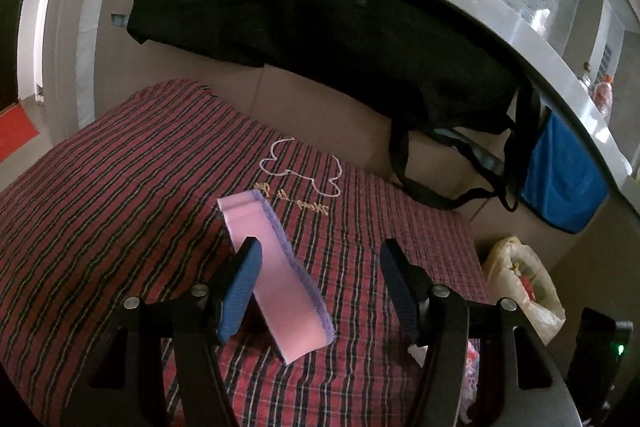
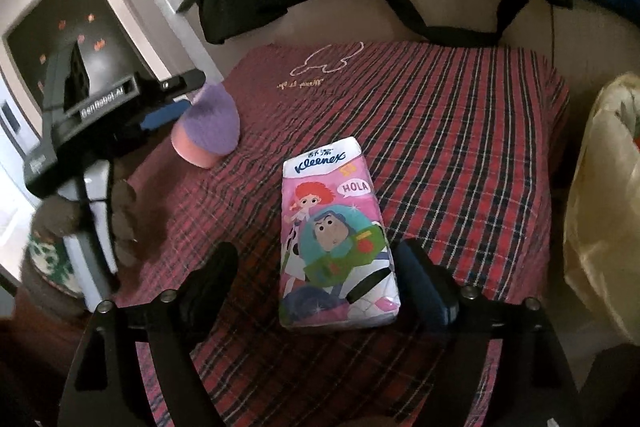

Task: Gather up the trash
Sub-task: 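Grasp the pink Kleenex tissue pack with the right tool, then grasp the purple eggplant foam sponge with the left tool and lift it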

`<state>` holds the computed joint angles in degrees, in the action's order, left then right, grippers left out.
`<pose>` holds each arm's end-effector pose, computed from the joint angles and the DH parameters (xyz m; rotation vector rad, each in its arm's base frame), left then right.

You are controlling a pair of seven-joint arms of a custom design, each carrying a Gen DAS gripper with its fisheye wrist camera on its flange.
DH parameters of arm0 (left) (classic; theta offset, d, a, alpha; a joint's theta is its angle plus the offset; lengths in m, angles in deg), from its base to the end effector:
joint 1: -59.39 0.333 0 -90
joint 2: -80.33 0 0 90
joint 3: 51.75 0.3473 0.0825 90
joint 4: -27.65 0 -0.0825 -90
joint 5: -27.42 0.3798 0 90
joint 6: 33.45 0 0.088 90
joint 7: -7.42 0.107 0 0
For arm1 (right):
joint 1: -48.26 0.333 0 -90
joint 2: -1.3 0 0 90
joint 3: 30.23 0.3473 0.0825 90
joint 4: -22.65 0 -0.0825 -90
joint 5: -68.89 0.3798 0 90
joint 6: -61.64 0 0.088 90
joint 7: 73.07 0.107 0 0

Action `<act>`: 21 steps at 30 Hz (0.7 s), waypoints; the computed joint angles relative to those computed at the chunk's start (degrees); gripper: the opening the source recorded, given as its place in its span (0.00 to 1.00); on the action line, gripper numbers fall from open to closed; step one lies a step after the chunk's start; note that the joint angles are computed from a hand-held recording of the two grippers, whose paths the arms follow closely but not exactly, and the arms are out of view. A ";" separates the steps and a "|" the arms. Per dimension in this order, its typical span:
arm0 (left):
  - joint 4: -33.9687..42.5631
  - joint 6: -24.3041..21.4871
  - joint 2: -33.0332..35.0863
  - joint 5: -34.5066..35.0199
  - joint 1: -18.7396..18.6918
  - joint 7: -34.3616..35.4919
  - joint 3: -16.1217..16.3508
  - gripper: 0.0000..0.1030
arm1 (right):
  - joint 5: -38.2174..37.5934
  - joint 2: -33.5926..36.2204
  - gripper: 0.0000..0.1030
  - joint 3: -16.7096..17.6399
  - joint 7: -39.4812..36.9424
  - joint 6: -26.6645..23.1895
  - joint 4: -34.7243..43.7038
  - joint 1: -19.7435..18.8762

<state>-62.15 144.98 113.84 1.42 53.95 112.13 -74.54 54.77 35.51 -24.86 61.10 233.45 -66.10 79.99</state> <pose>0.7105 -0.2554 0.4579 -1.6815 1.9025 -1.3695 0.6096 0.4610 0.4328 -1.6714 1.5669 -0.1946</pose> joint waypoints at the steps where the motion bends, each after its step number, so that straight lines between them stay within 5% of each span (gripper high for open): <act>1: -0.05 0.04 -0.07 0.13 -0.30 -0.17 0.32 0.59 | 1.16 0.06 0.77 1.99 -0.91 0.34 -0.13 -1.66; 4: -0.21 0.21 -0.10 0.31 0.22 0.50 -0.52 0.59 | 1.19 0.67 0.77 3.51 -4.92 -4.28 2.38 -2.40; 8: -0.03 0.11 -0.02 0.08 0.36 0.67 -0.82 0.59 | -8.43 4.58 0.75 -5.45 -5.41 -18.95 13.44 6.38; 10: -0.19 0.11 -0.12 -0.40 1.02 0.85 -1.50 0.59 | -9.10 7.98 0.66 -4.34 -9.09 -22.91 19.62 6.17; 13: -2.06 1.88 -1.64 -1.20 0.74 -0.27 -0.46 0.59 | -7.12 9.82 0.47 -2.82 -12.29 -23.28 22.55 4.82; 16: -5.27 4.82 -4.59 0.05 -7.30 -7.55 10.81 0.61 | -3.56 9.19 0.42 -0.42 -15.08 -20.80 20.97 2.58; 18: -6.23 5.05 -5.16 1.03 -10.01 -11.26 14.77 0.61 | -3.01 8.08 0.42 -1.53 -13.49 -19.00 18.84 3.00; 21: -4.51 0.90 -3.89 1.79 -6.29 -12.73 10.75 0.61 | -3.27 6.55 0.42 -2.42 -11.21 -16.89 15.77 3.47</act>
<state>-66.66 145.88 109.95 3.21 47.66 99.40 -63.79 51.50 42.06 -27.28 49.89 216.56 -50.33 83.47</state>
